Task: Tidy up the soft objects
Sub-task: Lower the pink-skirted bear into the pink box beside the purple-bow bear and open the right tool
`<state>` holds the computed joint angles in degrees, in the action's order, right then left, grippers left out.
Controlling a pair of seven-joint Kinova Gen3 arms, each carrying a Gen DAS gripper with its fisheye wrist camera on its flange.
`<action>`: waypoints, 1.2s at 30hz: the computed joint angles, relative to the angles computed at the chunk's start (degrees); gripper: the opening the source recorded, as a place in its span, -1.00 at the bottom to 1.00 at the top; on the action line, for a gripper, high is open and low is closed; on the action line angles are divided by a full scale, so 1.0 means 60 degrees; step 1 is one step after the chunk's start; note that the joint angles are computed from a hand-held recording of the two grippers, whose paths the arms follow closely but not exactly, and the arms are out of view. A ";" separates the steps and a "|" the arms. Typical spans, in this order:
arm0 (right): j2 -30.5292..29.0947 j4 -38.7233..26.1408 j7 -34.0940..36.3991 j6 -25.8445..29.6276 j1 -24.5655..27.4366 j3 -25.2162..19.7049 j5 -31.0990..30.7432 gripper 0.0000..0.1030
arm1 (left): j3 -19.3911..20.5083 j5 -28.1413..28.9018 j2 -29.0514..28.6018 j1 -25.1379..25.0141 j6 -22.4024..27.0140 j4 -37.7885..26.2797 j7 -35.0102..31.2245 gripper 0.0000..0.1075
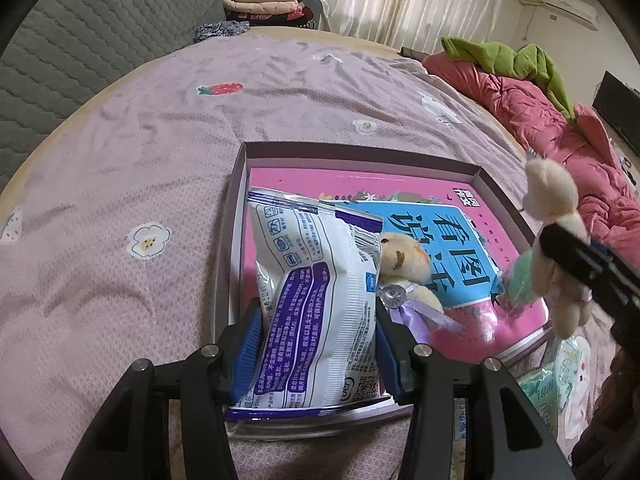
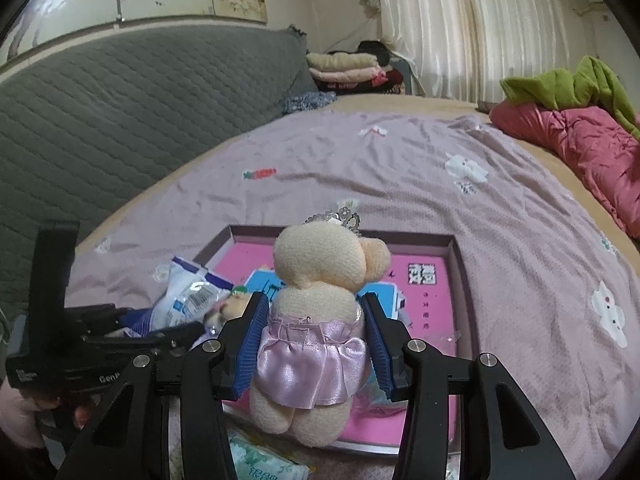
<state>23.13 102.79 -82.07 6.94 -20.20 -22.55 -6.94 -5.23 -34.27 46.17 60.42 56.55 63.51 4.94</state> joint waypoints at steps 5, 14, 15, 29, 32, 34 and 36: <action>0.0153 -0.0156 -0.0046 0.0254 -0.0494 0.0456 0.0171 -0.03 | -0.0012 0.0088 -0.0051 -0.0042 -0.0040 0.0108 0.0211 -0.06; 0.0497 -0.0445 -0.0262 0.0824 -0.1357 0.1236 0.0532 -0.03 | 0.0031 -0.0003 -0.0139 -0.0057 -0.0209 0.0313 0.0475 -0.05; 0.0568 -0.0492 -0.0234 0.0877 -0.1272 0.1142 0.0493 -0.03 | 0.0057 0.0015 -0.0126 -0.0079 -0.0183 0.0283 0.0413 -0.05; 0.0801 -0.0844 -0.1007 0.1576 -0.2098 0.2092 0.0946 -0.03 | 0.0058 0.0143 -0.0191 -0.0194 -0.0426 0.0411 0.0299 -0.05; 0.0821 -0.0885 -0.1200 0.1631 -0.2219 0.2239 0.1097 -0.03 | 0.0080 0.0172 -0.0154 -0.0219 -0.0403 0.0344 0.0194 -0.05; 0.0834 -0.0881 -0.1363 0.1627 -0.2377 0.2415 0.1265 -0.03 | 0.0088 0.0192 -0.0119 -0.0228 -0.0357 0.0280 0.0107 -0.05; 0.0854 -0.0874 -0.1492 0.1602 -0.2404 0.2455 0.1352 -0.03 | 0.0089 0.0211 -0.0097 -0.0236 -0.0349 0.0249 0.0043 -0.05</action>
